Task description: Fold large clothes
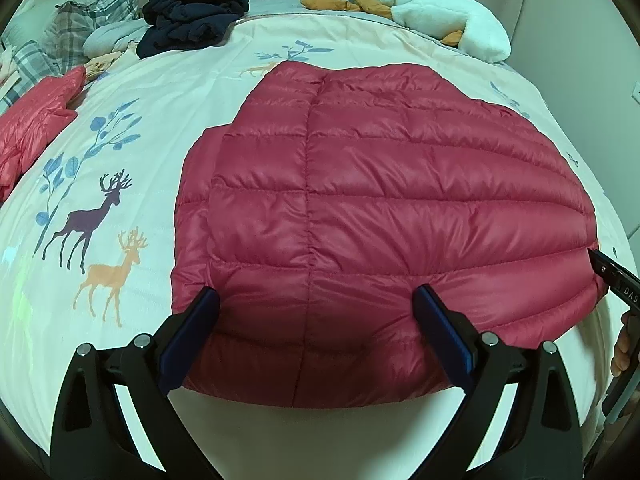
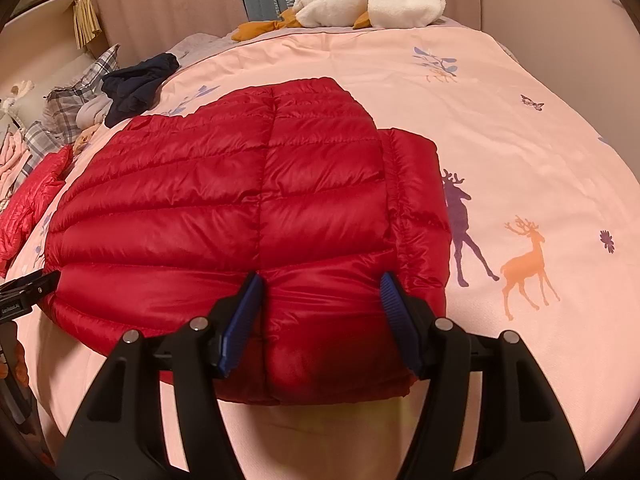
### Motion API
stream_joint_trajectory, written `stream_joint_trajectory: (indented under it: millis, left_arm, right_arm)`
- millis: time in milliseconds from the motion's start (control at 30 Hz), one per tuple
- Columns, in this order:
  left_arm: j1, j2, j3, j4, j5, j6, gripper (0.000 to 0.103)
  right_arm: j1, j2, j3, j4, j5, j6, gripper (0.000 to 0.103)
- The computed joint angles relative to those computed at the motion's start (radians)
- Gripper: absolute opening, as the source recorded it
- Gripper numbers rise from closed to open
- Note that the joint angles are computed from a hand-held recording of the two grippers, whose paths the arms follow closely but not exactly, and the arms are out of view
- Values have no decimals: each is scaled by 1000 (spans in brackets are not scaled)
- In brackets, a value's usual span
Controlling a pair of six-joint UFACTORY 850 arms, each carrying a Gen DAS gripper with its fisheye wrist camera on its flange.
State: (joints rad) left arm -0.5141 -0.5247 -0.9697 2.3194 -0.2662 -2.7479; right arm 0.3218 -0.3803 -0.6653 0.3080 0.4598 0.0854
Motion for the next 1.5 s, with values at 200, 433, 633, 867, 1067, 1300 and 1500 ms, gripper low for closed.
stream_joint_trajectory:
  millis: [200,433,633,867,1067,1300,1500]
  left_arm:
    - [1,1,2,-8,1,7,98]
    - [2,10,17,8,1,-10,98]
    - [6,15,25,16,5,-11,98]
    - [12,29,39,24,9,-20,98]
    - [4,58,64,-129,-13,128,98]
    - [-40,101,79,-168,-104,193,98]
    - [-67,71,-1,-127,-105,218,98]
  right_arm:
    - [-5,3,3,-22,-2,19,64]
    - [-9,21,21,-23,10,23,65]
    - [-16,29,27,-32,4,26,67]
    - [-15,45,34,50,-16,-47,72]
    - [-8,85,69,200,4,-175,72]
    - [18,127,75,161,37,-148,72]
    - [39,74,-30,30,13,-84,73]
